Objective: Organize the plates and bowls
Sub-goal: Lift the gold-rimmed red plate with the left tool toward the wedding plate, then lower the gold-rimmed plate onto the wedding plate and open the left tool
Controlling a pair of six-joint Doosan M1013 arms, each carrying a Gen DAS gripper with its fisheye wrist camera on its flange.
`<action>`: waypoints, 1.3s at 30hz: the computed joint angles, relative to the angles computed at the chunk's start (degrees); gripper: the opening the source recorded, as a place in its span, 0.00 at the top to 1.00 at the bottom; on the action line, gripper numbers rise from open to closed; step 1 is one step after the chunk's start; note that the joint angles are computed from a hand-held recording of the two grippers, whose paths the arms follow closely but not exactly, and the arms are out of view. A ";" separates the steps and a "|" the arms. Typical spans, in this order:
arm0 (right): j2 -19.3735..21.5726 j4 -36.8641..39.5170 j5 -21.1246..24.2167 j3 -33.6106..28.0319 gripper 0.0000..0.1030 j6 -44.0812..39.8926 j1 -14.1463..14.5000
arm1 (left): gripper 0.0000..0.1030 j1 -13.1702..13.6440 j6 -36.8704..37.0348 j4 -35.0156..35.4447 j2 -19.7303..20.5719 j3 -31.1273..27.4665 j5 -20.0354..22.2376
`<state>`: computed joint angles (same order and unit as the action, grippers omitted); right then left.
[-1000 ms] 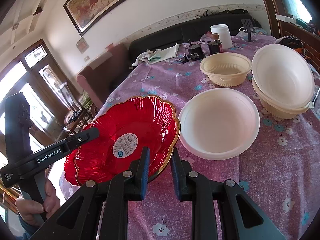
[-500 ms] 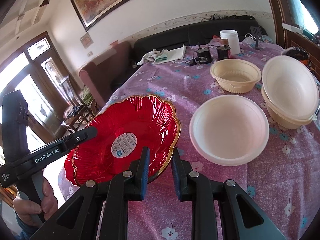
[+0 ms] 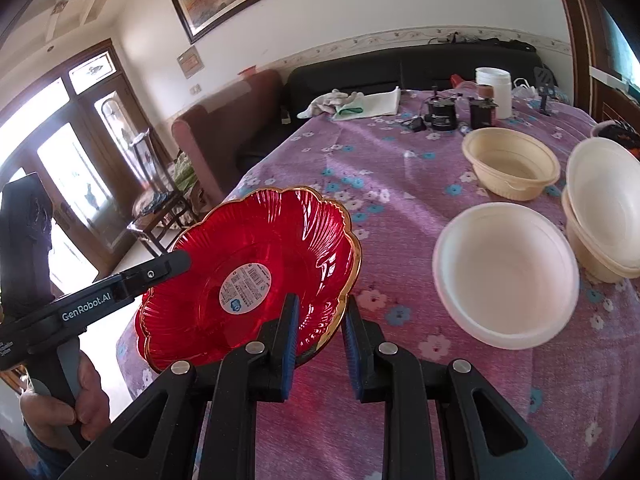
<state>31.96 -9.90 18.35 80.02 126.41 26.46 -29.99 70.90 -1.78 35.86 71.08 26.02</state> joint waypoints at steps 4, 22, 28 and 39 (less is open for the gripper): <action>1.21 1.01 1.37 -2.23 0.77 -2.20 0.51 | 0.79 0.82 -1.49 0.33 -0.59 1.21 -0.85; 10.08 9.53 12.29 -16.03 0.76 -14.70 2.63 | 0.75 4.70 -7.10 0.38 -1.07 4.78 -0.77; 11.45 9.56 15.28 -17.45 0.76 -14.57 2.57 | 0.75 4.57 -6.70 0.23 -0.32 4.27 -0.44; 12.35 11.03 18.62 -19.44 0.52 -18.48 2.84 | 0.59 3.44 -9.72 6.41 0.46 2.27 2.78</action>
